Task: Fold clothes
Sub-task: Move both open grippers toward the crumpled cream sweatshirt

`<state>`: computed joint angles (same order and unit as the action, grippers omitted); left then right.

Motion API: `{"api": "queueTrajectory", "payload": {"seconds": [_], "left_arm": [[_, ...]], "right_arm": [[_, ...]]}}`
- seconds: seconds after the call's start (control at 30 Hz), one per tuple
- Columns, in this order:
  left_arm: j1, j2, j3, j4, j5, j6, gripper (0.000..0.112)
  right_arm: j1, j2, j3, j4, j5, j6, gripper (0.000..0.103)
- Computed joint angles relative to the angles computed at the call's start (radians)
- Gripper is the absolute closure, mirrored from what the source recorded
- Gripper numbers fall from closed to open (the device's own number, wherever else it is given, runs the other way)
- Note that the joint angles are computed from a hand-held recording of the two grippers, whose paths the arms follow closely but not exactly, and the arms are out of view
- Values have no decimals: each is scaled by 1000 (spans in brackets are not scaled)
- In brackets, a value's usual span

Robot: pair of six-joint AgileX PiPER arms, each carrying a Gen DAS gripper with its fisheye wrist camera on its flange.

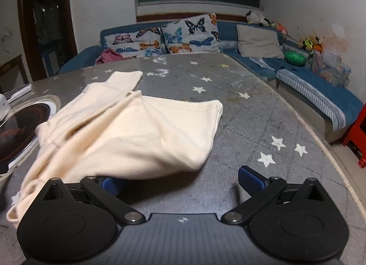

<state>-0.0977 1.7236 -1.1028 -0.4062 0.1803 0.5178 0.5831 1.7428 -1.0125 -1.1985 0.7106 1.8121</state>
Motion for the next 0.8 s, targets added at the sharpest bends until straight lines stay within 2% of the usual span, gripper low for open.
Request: {"api": "queueTrajectory", "payload": {"seconds": [0.1,0.53,0.8], "left_arm": [[-13,-34,20,-7,8,5,9],[-58,-152,89,-62,45,50,9],[-66,-207,126,-107,58,99,9]], "right_arm": [[36,-17,7,-12,41,6,0],[143,-110,79,-52,105,111,0],[229,-139,89,-52,181,130,0]]}}
